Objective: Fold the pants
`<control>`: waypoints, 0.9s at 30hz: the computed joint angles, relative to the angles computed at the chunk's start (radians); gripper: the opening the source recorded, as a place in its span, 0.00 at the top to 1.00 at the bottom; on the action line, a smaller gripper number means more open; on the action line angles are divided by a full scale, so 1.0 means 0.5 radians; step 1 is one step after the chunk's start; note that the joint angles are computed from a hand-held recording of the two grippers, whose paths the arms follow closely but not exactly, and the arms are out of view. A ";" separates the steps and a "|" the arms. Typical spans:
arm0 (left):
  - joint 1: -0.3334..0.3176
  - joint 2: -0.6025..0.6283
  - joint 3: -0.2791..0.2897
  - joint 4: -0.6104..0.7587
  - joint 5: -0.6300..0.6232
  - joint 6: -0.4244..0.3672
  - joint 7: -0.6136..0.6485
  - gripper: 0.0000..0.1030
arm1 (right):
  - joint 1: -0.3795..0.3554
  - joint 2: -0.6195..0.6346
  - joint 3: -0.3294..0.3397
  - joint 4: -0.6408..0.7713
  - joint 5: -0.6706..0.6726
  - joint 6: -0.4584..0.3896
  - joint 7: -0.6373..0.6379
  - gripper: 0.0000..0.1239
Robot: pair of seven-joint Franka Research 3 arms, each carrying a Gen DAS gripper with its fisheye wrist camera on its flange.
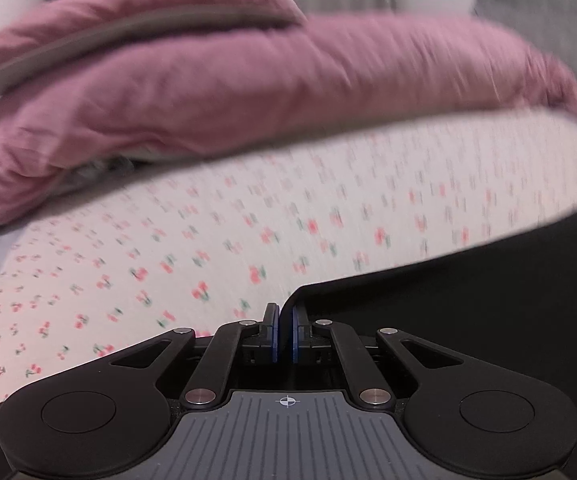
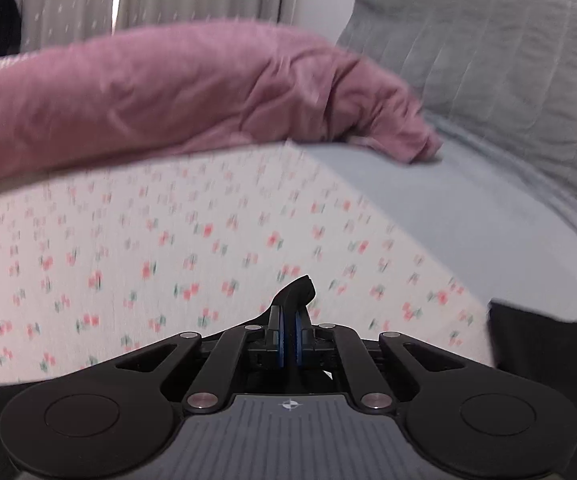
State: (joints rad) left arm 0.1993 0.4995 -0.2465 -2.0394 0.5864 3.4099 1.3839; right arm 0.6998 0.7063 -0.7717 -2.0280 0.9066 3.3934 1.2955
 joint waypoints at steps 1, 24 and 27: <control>-0.012 -0.003 0.016 0.004 -0.022 0.035 -0.015 0.96 | -0.020 -0.016 0.022 -0.001 -0.015 0.054 -0.004 0.97; -1.170 0.308 1.044 0.261 -1.073 0.106 0.344 0.71 | 0.006 0.683 -0.345 0.694 -0.169 -0.554 0.447 0.61; -1.144 0.176 0.987 0.101 -1.070 0.224 0.411 0.40 | -0.074 0.306 -0.143 0.446 -0.181 -0.383 0.334 0.50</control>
